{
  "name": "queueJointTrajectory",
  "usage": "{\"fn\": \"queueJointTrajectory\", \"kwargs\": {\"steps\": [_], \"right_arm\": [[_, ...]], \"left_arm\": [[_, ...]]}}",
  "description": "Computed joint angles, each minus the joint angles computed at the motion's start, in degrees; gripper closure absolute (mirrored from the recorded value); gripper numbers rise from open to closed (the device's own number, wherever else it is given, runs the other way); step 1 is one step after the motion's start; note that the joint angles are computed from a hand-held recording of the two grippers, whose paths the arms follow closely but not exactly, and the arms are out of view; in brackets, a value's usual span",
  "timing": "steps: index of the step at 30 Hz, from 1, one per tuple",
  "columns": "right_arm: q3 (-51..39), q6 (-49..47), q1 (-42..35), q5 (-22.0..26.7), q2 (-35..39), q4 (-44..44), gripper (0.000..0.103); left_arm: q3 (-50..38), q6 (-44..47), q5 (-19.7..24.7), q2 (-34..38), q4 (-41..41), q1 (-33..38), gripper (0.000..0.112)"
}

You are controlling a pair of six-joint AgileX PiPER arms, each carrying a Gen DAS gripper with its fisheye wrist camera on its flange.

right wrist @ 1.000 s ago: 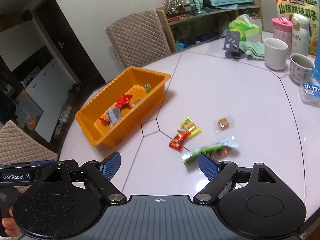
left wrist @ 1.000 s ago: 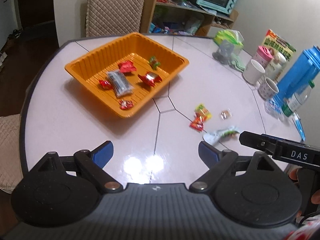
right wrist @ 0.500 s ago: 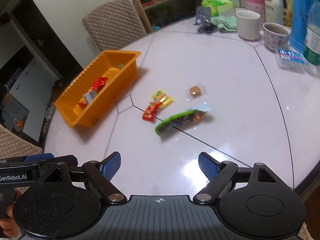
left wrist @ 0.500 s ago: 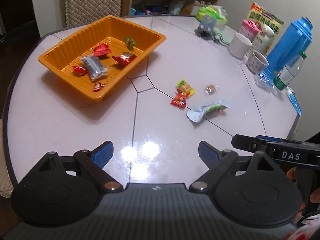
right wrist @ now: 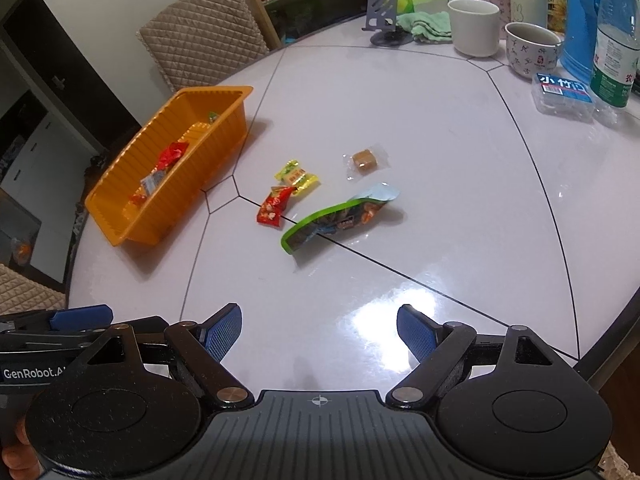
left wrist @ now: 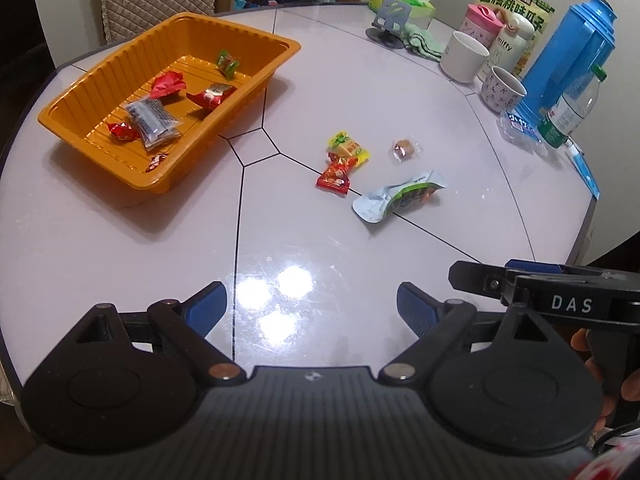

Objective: Organize snacks
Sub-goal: 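Move both open tools back to the snack pile, then grasp the green-and-silver snack bag with the right gripper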

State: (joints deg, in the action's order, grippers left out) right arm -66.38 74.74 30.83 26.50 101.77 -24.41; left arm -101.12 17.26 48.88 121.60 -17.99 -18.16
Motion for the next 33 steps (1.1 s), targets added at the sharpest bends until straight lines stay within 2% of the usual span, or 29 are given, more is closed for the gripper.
{"fn": "queueJointTrajectory", "kwargs": {"steps": [8, 12, 24, 33], "right_arm": [[-1.59, -1.59, -1.52, 0.45, 2.39, 1.80, 0.019], [-2.89, -3.18, -2.60, 0.45, 3.90, 3.15, 0.019], [-7.41, -5.59, -5.26, 0.05, 9.02, 6.23, 0.019], [-10.62, 2.27, -6.85, -3.88, 13.90, 2.81, 0.019]], "left_arm": [[-3.00, -1.86, 0.05, 2.78, 3.04, -1.18, 0.021], [-3.55, -1.91, -1.61, 3.80, 3.35, -1.37, 0.020], [-13.21, -4.45, 1.65, 11.11, 3.86, -1.13, 0.020], [-18.71, -4.35, 1.86, 15.09, 6.31, -1.56, 0.020]]}}
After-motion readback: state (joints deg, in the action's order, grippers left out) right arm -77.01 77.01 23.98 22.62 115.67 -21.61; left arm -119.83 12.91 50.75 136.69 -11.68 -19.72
